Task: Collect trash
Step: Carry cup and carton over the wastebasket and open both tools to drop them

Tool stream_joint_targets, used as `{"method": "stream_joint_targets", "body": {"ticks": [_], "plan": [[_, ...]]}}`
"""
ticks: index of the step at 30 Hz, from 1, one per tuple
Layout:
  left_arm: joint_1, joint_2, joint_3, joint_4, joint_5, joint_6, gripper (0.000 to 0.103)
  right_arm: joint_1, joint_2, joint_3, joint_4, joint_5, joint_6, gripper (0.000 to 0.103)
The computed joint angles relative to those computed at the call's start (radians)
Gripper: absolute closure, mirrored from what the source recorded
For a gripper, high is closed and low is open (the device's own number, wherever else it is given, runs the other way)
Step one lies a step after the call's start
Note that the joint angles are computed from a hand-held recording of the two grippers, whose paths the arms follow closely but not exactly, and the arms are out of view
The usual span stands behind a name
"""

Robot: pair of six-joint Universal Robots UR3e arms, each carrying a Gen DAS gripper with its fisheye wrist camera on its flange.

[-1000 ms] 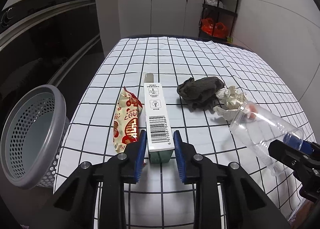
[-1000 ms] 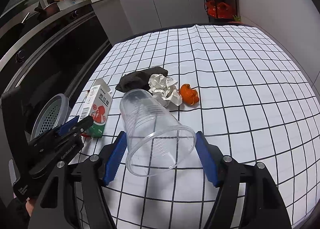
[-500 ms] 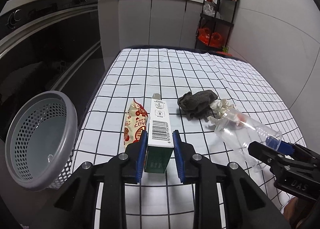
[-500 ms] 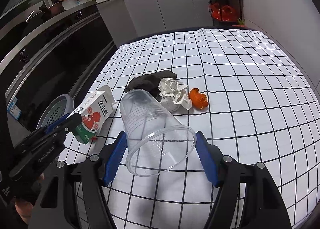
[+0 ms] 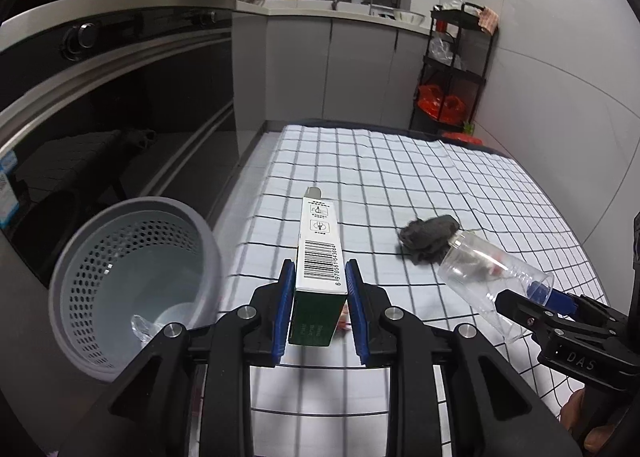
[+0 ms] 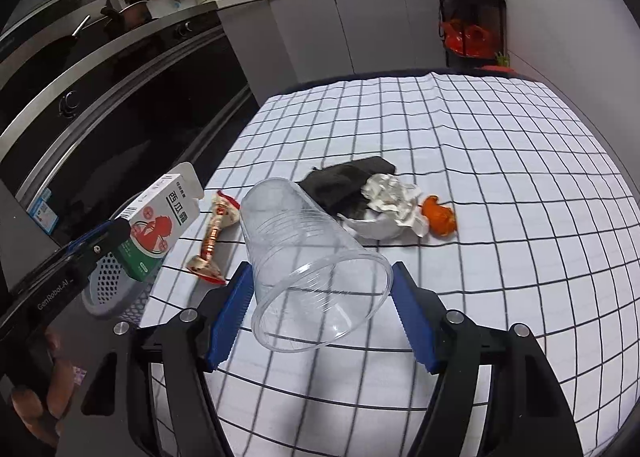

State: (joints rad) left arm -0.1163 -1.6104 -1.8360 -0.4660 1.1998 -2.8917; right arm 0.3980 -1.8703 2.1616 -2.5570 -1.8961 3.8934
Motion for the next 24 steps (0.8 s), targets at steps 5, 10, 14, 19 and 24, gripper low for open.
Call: {"method": "stream_joint_targets", "body": {"ticks": [5,10,14,19,24], "plan": [[0.110,0.053,0.008,-0.040,-0.047,0.039,0.078,0.071,0.128,-0.134,0.005,-0.039,0.005,0.036],[0.215,0.092,0.014,-0.082,-0.101,0.091,0.078,0.119,0.251,-0.256,-0.016,-0.049,0.018,0.036],[0.300,0.105,0.022,-0.111,-0.133,0.140,0.078,0.150,0.385,-0.388,-0.034,-0.035,0.017,0.036],[0.375,0.078,0.050,-0.134,-0.144,0.176,0.078,0.182,0.556,-0.575,-0.032,-0.010,-0.003,0.036],[0.435,0.041,0.076,-0.139,-0.146,0.200,0.078,0.198,0.697,-0.763,0.005,0.015,-0.035,0.036]]}}
